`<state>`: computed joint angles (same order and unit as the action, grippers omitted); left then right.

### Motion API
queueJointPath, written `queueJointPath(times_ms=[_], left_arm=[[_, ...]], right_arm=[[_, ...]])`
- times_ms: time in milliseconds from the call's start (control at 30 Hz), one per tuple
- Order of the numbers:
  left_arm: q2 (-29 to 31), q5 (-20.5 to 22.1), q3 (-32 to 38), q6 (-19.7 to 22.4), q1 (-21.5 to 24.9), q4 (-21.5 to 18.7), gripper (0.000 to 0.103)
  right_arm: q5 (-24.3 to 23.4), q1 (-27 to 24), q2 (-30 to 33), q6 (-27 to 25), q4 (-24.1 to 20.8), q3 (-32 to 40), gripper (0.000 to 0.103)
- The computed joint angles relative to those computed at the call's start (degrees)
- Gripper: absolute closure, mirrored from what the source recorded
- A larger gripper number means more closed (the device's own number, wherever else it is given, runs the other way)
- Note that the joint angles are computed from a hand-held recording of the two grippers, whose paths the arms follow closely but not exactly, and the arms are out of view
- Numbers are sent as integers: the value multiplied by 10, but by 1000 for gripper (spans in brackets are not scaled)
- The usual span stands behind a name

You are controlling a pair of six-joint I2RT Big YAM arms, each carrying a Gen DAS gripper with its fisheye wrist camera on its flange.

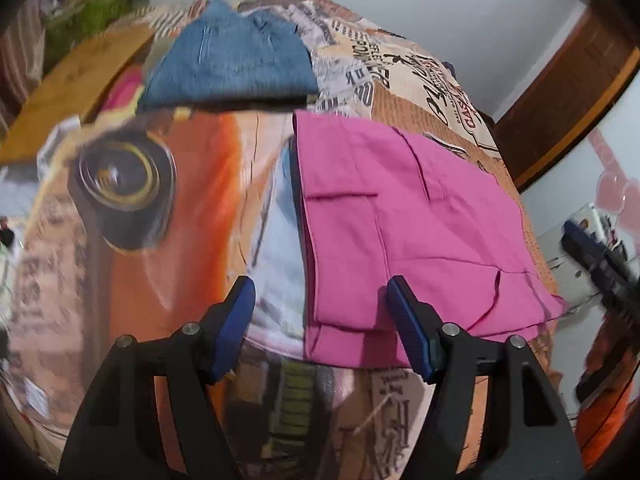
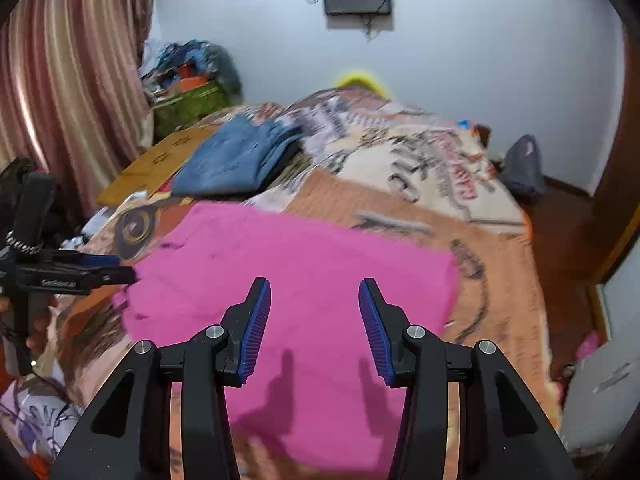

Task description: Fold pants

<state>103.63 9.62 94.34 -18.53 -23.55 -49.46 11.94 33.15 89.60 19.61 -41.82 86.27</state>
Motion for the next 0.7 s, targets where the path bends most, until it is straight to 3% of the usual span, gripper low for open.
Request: queueJointPath(times_ms=[267, 367, 633, 700], left_arm=[[7, 71, -8, -31, 4, 8, 35], [13, 68, 0, -20, -2, 6, 35], [45, 119, 32, -31, 8, 5, 34], [45, 112, 38, -18, 4, 0, 39]], right_arm=[[-17, 18, 38, 4, -25, 0, 61], [-21, 19, 32, 8, -22, -18, 60], [-36, 16, 25, 7, -11, -30, 58], [-37, 16, 25, 7, -12, -29, 58]])
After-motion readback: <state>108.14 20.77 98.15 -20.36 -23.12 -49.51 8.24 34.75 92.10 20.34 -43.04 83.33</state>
